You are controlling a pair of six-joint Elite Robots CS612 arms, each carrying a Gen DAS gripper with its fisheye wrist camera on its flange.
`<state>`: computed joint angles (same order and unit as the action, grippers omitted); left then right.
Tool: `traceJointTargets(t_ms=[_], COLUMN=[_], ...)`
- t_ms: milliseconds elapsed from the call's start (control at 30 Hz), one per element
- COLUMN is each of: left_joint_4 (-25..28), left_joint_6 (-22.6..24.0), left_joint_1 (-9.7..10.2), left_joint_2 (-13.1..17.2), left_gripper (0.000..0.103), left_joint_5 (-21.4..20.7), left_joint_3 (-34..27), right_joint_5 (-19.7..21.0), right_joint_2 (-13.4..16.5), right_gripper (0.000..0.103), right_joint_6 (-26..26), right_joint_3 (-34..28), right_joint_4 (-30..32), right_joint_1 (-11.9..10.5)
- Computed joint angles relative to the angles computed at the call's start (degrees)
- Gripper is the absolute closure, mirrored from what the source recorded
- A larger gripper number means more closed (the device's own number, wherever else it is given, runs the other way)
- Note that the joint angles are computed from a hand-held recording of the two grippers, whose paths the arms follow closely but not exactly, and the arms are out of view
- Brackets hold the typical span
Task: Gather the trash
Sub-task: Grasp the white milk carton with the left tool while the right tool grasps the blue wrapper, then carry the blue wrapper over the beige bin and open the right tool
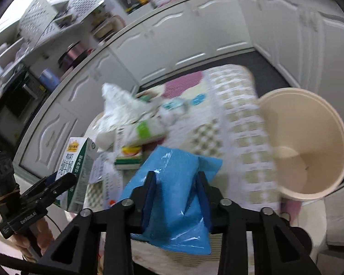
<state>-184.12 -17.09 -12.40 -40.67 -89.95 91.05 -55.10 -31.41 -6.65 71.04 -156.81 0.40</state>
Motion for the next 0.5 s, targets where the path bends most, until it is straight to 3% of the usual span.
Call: traceJointTargets(t_ms=[267, 400, 500], left_joint_4=[3.33, 5.88, 7.41], left_joint_6=[2.53, 3.11, 3.81], left_joint_1=[-1.71, -2.20, -2.55], left_joint_2=[2.55, 3.55, 4.30], left_gripper=[0.047, 0.050, 0.060], left_joint_5=[-3.33, -4.25, -5.48], left_joint_3=[-5.87, -8.26, -10.04], right_joint_5=[-1.36, -3.11, -4.74], right_joint_2=[0.66, 0.36, 0.54], right_gripper=[0.073, 0.074, 0.074], right_joint_6=[3.18, 4.35, 6.30], right_joint_3=[-0.49, 0.65, 0.23], right_joint_4=[-0.53, -4.22, -5.68], right_joint_1=[-1.99, -2.25, -2.82])
